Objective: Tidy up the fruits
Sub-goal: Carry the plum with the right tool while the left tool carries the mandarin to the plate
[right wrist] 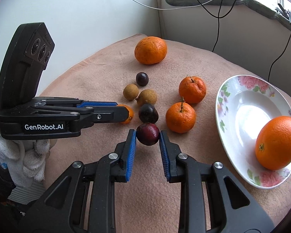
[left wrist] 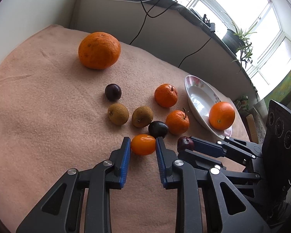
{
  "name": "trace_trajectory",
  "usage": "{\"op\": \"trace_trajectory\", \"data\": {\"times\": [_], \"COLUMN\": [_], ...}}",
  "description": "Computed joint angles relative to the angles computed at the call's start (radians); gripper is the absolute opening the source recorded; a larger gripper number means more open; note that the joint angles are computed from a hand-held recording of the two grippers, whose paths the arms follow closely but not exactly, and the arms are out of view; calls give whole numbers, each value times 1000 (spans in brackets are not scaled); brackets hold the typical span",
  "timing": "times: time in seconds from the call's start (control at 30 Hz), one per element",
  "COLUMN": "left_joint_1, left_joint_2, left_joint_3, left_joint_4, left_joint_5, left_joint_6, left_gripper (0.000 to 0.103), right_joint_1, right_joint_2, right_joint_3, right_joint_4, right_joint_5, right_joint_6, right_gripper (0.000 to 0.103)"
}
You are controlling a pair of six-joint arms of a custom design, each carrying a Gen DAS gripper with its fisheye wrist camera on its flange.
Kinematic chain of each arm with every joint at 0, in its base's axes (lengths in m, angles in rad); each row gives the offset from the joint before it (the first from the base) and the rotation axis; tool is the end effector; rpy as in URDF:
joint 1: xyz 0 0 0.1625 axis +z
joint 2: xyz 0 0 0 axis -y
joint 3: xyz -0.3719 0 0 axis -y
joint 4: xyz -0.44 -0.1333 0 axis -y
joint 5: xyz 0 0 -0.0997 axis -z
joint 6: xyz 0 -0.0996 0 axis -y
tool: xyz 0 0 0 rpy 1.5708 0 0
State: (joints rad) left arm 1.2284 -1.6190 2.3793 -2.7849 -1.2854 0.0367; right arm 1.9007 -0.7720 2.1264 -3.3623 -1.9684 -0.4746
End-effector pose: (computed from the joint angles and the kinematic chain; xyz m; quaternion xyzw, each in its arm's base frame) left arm 0.0068 -0.4615 0.1886 0.1503 0.9532 -0.2412 0.1031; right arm 0.2484 -0.4330 -0.0488 0.3352 -0.8974 0.1981 0.2077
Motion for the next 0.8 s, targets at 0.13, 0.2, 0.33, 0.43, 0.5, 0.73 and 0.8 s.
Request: {"op": "trace_trajectory", "data": {"times": [0.13, 0.2, 0.33, 0.43, 0.5, 0.73, 0.8], "left_joint_1": [1, -11, -33, -50, -62, -107, -126], "left_joint_2": [-9, -6, 24, 58, 80, 151, 168], "left_joint_3": [-3, -3, -16, -31, -39, -65, -67], "left_joint_4": [-5, -10, -21, -34, -42, -70, -81], "left_joint_5": [-32, -37, -57, -71, -75, -67, -43], "left_joint_6": [-14, -10, -6, -6, -1, 20, 31], "left_gripper": [25, 25, 25, 25, 25, 25, 25], "right_joint_1": [-4, -11, -20, -27, -31, -39, -43], "right_joint_2": [-42, -69, -104, -125, -136, -141, -138], "right_joint_3": [44, 68, 100, 116, 125, 126, 123], "right_joint_4": [-55, -79, -129, -153, -166, -177, -176], "right_joint_5": [-1, -2, -35, -54, -65, -97, -101], "right_joint_6": [15, 25, 29, 40, 42, 40, 42], "right_gripper": [26, 26, 26, 26, 26, 26, 26]}}
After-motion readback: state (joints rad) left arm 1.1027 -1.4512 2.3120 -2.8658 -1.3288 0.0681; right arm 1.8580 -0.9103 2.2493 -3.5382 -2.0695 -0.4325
